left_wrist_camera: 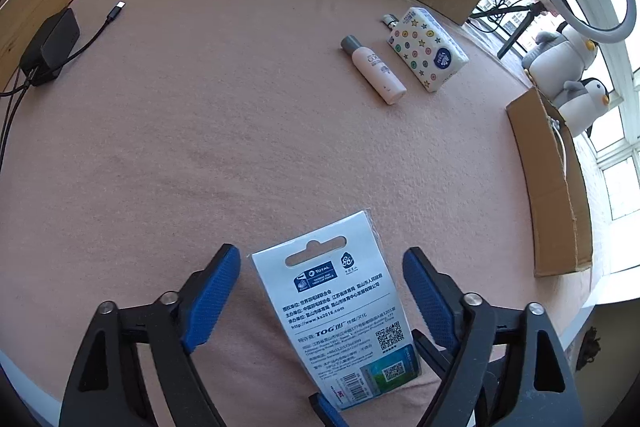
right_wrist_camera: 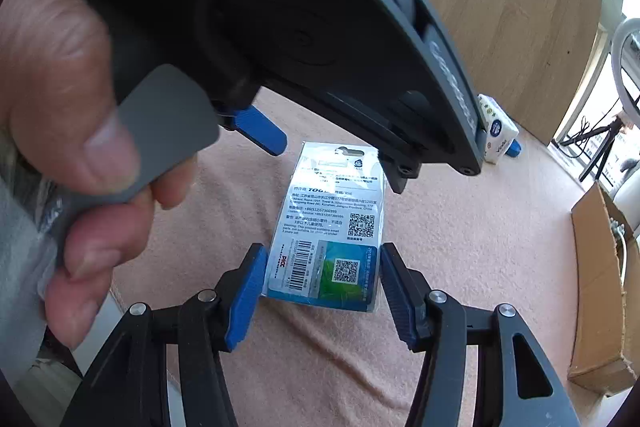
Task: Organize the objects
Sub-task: 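Grasp the card package with the left gripper while the right gripper holds it, then carry the card package with both grippers into the cardboard box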
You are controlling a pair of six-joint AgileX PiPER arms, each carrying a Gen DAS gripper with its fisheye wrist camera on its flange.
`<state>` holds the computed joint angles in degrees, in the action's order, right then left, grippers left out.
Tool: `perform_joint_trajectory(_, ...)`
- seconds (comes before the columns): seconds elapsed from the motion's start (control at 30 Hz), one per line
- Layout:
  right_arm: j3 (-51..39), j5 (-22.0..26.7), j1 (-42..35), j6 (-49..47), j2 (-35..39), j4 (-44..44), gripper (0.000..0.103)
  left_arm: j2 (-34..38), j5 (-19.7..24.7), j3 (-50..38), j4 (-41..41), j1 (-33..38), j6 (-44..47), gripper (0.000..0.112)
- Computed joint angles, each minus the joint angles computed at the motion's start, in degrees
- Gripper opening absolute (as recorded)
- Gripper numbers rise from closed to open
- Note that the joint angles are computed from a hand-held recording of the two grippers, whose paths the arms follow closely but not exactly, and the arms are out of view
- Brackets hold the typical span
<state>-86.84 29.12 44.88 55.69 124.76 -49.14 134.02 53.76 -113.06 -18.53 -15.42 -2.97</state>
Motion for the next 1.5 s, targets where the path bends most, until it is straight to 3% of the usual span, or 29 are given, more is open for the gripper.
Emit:
perform_joint_trajectory(0.2,0.15,1.79,1.39,4.91,0.61,-5.52,0.052,-1.44,-2.34,2.76,-1.36,-0.18,2.69,0.070)
perform_joint_trajectory(0.37,-0.33,0.73,1.21,7.16,0.85,-5.81,0.052,-3.33,-3.53,3.97,2.06,-1.12,1.82,0.070)
perform_joint_trajectory(0.6,-3.13,0.39,0.47,5.06,0.96,-2.42,0.052,-5.08,-3.09,2.66,4.46,-1.83,1.15,0.070)
perform_joint_trajectory(0.87,-8.41,3.27,0.51,0.52,1.72,0.38,0.053,-5.04,-1.48,-1.21,5.56,-2.49,-0.12,0.070)
perform_joint_trajectory(1.0,-3.21,1.61,0.40,4.44,-1.93,-3.73,0.053,-4.29,-0.44,-3.57,6.22,-2.93,-0.68,0.070)
perform_joint_trajectory(1.27,4.32,1.03,0.04,8.40,-7.92,-7.01,0.053,-1.65,3.20,-10.73,8.22,-4.71,-2.09,0.070)
perform_joint_trajectory(1.5,8.15,1.39,-0.71,12.72,-11.53,-10.22,0.053,5.61,12.12,-27.89,10.40,-8.20,-4.03,0.070)
